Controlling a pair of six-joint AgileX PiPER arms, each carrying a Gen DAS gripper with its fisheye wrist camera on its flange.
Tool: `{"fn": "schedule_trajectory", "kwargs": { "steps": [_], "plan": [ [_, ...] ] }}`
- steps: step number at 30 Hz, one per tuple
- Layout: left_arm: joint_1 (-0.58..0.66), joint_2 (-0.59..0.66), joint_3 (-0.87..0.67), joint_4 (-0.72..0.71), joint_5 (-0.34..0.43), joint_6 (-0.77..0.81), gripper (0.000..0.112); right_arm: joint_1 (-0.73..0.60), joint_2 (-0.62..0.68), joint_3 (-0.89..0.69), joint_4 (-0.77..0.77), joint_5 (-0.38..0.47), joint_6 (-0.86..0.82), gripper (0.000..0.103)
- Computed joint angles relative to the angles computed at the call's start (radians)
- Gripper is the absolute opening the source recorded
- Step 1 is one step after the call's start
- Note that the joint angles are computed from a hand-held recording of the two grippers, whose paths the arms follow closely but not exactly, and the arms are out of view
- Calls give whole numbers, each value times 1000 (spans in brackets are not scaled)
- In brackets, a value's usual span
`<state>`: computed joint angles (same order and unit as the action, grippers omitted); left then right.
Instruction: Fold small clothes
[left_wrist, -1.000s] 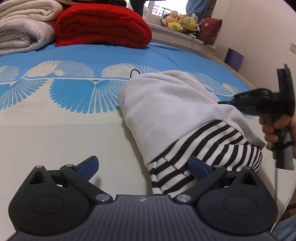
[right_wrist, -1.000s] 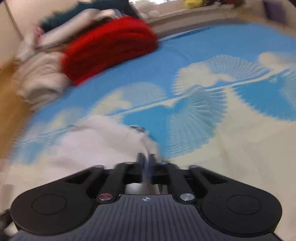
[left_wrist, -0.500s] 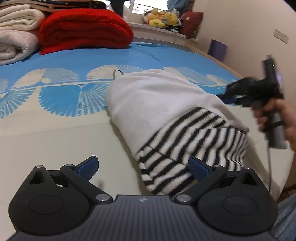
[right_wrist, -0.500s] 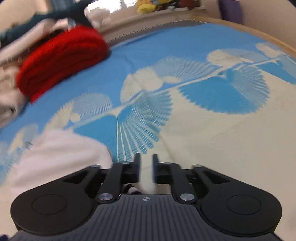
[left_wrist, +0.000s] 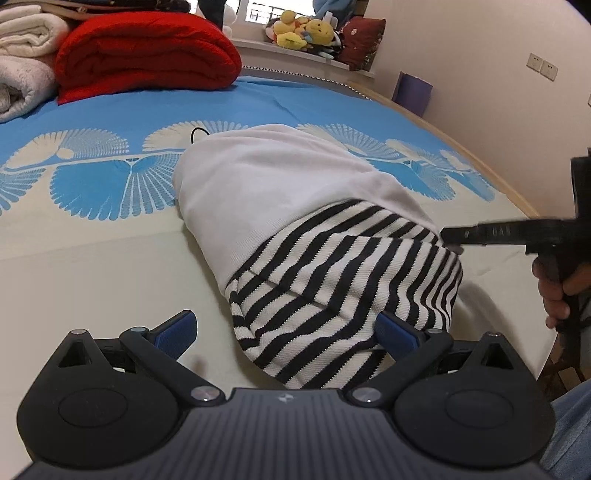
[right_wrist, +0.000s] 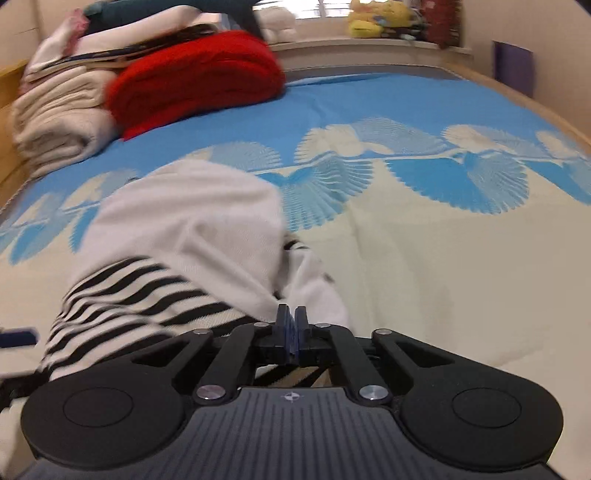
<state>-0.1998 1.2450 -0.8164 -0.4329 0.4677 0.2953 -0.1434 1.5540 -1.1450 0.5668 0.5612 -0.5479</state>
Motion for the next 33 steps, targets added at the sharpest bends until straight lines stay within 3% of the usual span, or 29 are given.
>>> {"fn": "schedule_trajectory", "kwargs": {
  "steps": [4,6,8,11,13,15,18,20,21,23,25,26,29,31,33],
  "plan": [
    [2,2,4,22,-8,-1,103,12,70,-68,-338,-27,367,0],
    [7,4,-1,13,-2,22,103,-7,106,-97,-372,10,419,0],
    [11,4,-6,9,5,38,103,-45,80,-96,-245,41,353,2],
    [11,2,-6,10,8,50,103,-96,-1,-52,55,105,79,4],
    [12,9,-4,-2,7,62,103,-81,-45,-20,155,146,-70,14],
    [6,19,-10,11,17,40,103,-26,-19,-13,96,172,-125,14],
    [7,30,-11,-3,43,71,103,68,22,-5,-156,174,10,14],
    [15,11,-5,0,42,88,103,67,-12,-4,-171,191,54,14],
    [48,7,-21,-50,88,152,103,43,-32,-3,-140,218,90,17],
    [152,-11,-47,-209,193,310,103,-42,-101,72,20,219,85,33],
    [253,-23,-76,-356,229,430,103,-137,-180,178,220,237,45,89],
    [274,-11,-98,-372,217,430,103,-175,-204,232,320,256,22,95],
    [327,147,-245,-428,220,370,103,-200,-122,288,476,381,15,95],
    [361,315,-374,-519,294,379,103,-140,-54,286,472,346,82,96],
    [359,492,-528,-517,354,259,103,-119,-48,314,575,297,5,97]
  ]
}}
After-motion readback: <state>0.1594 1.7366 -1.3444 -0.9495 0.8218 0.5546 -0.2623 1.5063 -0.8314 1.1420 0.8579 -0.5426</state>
